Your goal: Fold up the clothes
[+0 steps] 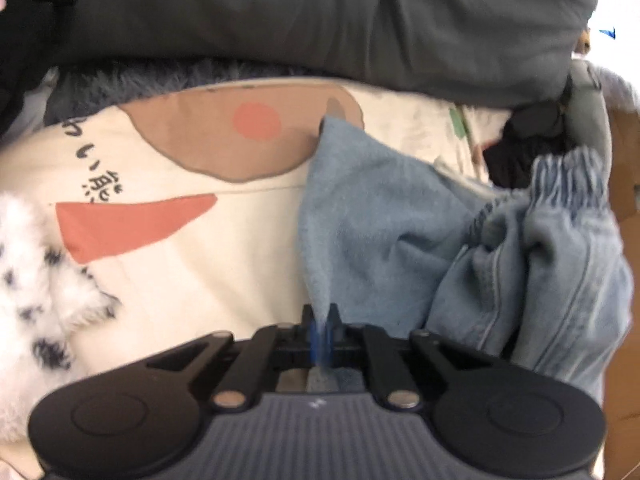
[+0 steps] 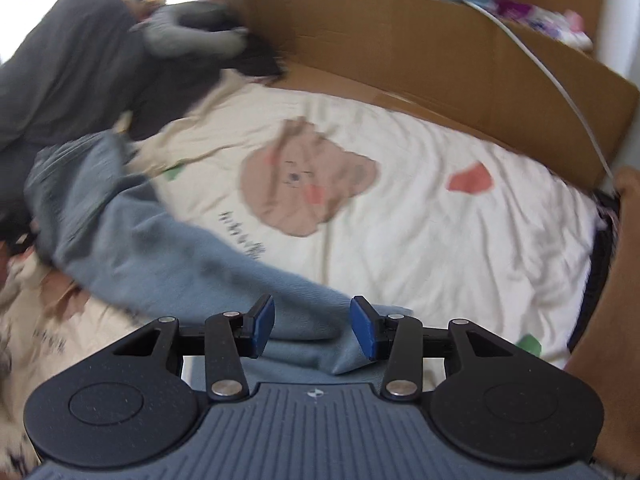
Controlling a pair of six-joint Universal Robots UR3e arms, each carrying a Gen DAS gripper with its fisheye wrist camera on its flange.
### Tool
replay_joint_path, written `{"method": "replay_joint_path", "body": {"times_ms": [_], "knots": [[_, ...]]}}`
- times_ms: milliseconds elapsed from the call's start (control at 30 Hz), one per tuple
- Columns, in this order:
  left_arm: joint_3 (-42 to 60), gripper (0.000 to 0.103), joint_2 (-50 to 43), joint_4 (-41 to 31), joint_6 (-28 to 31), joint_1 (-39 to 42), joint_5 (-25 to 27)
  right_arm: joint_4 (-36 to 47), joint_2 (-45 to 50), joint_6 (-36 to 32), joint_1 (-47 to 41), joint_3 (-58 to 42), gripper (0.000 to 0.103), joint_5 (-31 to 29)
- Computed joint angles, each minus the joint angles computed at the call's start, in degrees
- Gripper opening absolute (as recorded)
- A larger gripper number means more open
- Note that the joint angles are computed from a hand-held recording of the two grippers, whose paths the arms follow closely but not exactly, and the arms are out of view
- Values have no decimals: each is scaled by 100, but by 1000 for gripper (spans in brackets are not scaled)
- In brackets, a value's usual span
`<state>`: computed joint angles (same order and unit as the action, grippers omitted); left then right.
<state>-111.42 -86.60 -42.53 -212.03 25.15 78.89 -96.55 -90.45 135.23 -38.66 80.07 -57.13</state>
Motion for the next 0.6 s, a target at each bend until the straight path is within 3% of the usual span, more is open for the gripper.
{"method": "replay_joint_path", "body": {"times_ms": [267, 400, 467, 600], "knots": [[1570, 3, 155, -2063, 320, -363, 264, 861, -1415, -233, -780, 947, 49, 886], [2834, 3, 99, -3094, 176, -808, 326, 2299, -2172, -631, -1675, 957, 49, 1291], [3732, 3, -142, -3638, 104, -1124, 391, 2725, -2459, -812, -1961, 764, 49, 1215], [5652, 3, -849, -4635, 145, -1713, 505, 4113, -2531, -1624, -2605, -129, 49, 1357]]}}
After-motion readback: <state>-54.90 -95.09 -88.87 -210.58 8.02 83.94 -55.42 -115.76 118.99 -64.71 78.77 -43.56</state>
